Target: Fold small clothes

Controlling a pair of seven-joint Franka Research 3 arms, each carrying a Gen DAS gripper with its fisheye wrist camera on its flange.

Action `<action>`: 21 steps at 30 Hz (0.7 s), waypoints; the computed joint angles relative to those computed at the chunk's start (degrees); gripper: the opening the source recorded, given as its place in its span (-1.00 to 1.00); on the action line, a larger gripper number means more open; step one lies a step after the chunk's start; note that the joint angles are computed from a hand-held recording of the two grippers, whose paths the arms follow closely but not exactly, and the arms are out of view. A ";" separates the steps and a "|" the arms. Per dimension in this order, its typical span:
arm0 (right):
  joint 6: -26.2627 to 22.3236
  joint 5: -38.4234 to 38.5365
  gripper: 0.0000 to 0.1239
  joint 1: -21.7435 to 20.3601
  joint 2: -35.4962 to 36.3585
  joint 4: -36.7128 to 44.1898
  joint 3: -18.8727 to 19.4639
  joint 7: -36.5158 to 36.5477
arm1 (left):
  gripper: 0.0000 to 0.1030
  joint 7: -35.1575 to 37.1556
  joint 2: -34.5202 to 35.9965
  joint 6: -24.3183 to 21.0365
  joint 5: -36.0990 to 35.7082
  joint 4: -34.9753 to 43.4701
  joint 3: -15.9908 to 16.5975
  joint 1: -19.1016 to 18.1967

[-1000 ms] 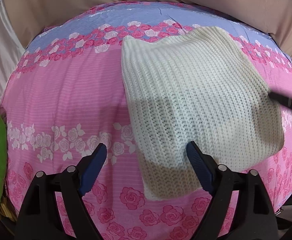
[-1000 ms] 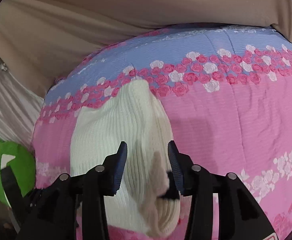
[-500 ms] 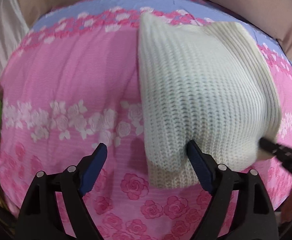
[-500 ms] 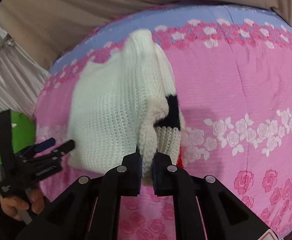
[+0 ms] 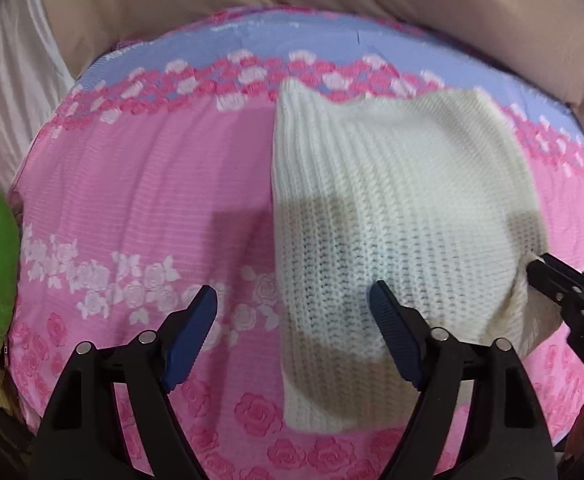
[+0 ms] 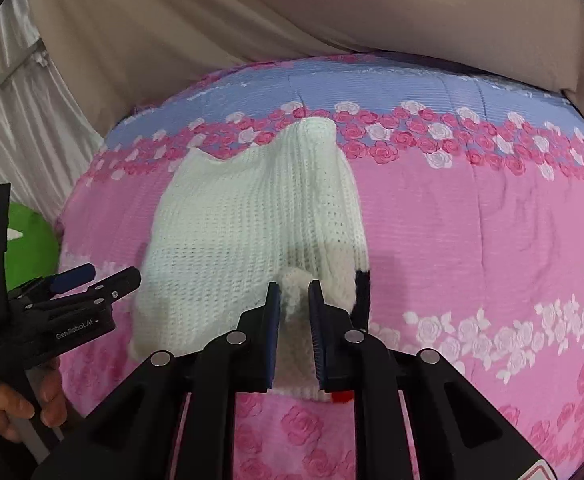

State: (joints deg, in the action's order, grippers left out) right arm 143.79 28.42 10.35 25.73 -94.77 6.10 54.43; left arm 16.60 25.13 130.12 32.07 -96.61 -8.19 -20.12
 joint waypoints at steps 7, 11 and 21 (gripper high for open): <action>-2.43 -2.05 -0.74 -0.49 0.66 2.57 0.01 2.17 | 0.53 0.03 -0.93 0.26 0.35 -1.19 -0.01 0.15; -2.48 5.80 -0.74 -2.67 -3.46 -1.73 1.18 0.92 | 0.53 -0.98 -0.50 -0.56 0.69 -0.49 0.07 -0.26; -4.75 -5.92 -0.76 1.40 2.90 0.97 -2.97 10.23 | 0.53 -4.18 -1.76 -2.02 2.53 -0.98 0.23 -1.54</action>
